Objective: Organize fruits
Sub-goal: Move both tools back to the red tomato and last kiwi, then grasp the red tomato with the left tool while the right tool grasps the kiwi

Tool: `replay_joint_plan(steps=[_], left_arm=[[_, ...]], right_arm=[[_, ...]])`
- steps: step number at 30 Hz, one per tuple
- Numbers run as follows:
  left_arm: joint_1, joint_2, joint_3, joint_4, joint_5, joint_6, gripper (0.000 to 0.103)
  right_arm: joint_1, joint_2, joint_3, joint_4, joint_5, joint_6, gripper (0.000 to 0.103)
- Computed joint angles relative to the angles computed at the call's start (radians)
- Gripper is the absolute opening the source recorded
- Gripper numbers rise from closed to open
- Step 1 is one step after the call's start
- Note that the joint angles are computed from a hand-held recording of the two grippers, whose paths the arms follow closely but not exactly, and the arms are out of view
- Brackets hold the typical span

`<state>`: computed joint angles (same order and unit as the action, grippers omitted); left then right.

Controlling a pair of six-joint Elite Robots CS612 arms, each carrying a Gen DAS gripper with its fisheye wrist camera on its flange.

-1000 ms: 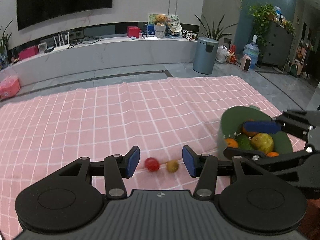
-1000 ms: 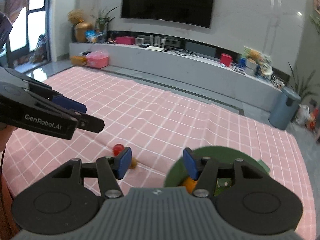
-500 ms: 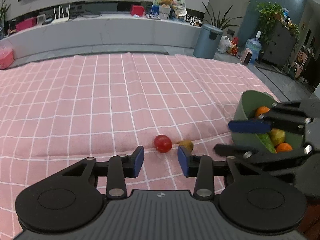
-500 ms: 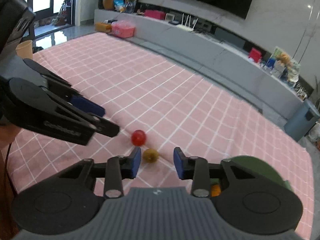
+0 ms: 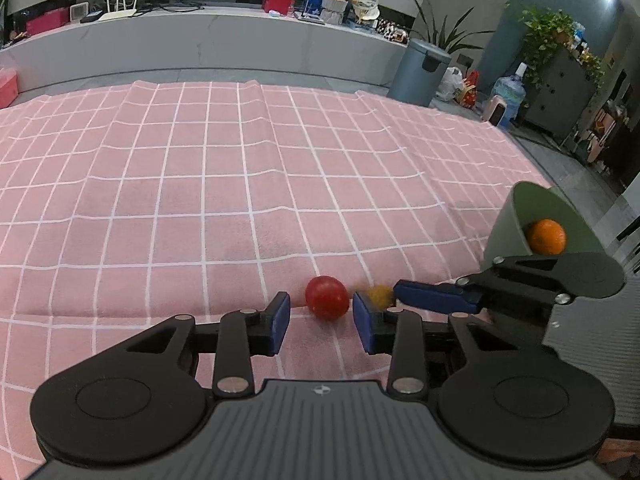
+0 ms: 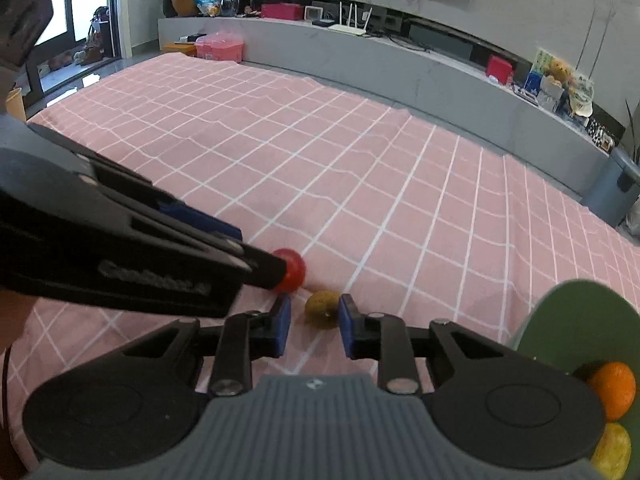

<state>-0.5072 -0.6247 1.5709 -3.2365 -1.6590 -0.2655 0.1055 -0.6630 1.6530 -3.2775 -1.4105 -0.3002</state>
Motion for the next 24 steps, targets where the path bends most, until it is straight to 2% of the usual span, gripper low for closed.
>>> replay_joint_plan(steps=[11, 20, 24], left_arm=[[0.003, 0.023, -0.038, 0.039, -0.023, 0.004, 0.042], [0.002, 0.028, -0.047, 0.042, -0.026, 0.015, 0.031], [-0.001, 0.024, -0.042, 0.038, -0.012, 0.019, 0.031]], right_arm=[[0.007, 0.02, -0.02, -0.007, -0.062, 0.003, 0.02], [0.014, 0.027, -0.024, -0.013, -0.091, -0.005, 0.019], [0.017, 0.03, -0.023, -0.026, -0.102, -0.011, 0.017]])
